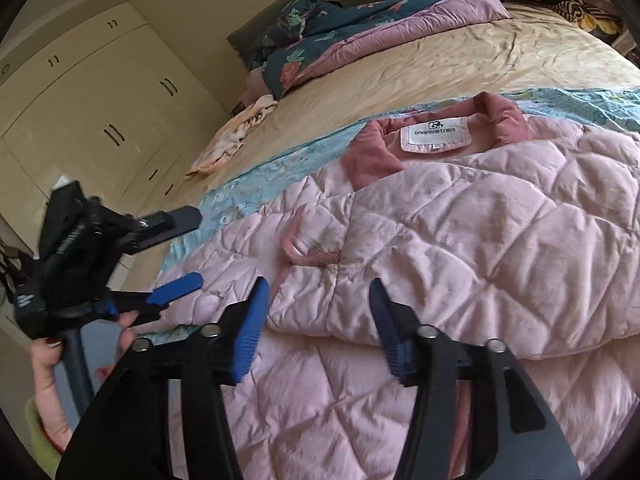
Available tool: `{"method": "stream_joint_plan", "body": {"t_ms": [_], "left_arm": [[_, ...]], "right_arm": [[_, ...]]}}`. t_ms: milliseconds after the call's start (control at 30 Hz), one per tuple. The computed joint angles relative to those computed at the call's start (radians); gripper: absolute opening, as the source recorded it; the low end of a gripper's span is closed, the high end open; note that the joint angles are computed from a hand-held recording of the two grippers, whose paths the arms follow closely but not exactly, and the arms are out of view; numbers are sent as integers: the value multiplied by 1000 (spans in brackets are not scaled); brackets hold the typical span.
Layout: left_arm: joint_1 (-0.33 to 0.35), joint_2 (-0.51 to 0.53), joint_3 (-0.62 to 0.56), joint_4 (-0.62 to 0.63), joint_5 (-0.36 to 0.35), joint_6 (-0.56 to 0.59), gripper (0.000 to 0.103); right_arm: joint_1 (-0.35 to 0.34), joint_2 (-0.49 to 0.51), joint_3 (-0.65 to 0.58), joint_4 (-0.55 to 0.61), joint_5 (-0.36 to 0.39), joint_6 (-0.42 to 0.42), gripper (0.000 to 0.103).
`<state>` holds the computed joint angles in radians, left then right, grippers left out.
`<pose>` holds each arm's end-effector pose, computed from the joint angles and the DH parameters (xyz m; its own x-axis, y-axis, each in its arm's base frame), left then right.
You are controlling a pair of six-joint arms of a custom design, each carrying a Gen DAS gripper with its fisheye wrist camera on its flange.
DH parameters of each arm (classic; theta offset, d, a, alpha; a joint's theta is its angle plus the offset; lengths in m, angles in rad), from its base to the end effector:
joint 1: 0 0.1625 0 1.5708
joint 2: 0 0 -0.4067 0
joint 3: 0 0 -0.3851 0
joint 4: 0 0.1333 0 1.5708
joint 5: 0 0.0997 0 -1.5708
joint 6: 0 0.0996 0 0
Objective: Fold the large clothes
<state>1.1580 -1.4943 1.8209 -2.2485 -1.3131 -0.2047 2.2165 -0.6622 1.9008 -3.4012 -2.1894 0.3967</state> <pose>-0.0643 -0.5423 0.3883 -0.9783 0.1264 -0.1644 0.1816 0.9047 -0.3854 0.4059 -0.4133 0.0368 -0.9727 0.0422 0.2284 -0.1340 0.7010 -0.7005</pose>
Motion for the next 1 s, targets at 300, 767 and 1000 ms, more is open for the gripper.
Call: {"method": "stream_joint_plan", "body": {"t_ms": [300, 767, 1000], "left_arm": [[32, 42, 18, 24, -28, -6, 94], [-31, 10, 100, -87, 46, 178, 9], [-48, -43, 84, -165, 110, 247, 3]], "right_arm": [[26, -106, 118, 15, -130, 71, 59], [43, -218, 262, -26, -252, 147, 59], [34, -264, 300, -12, -325, 168, 59]]}}
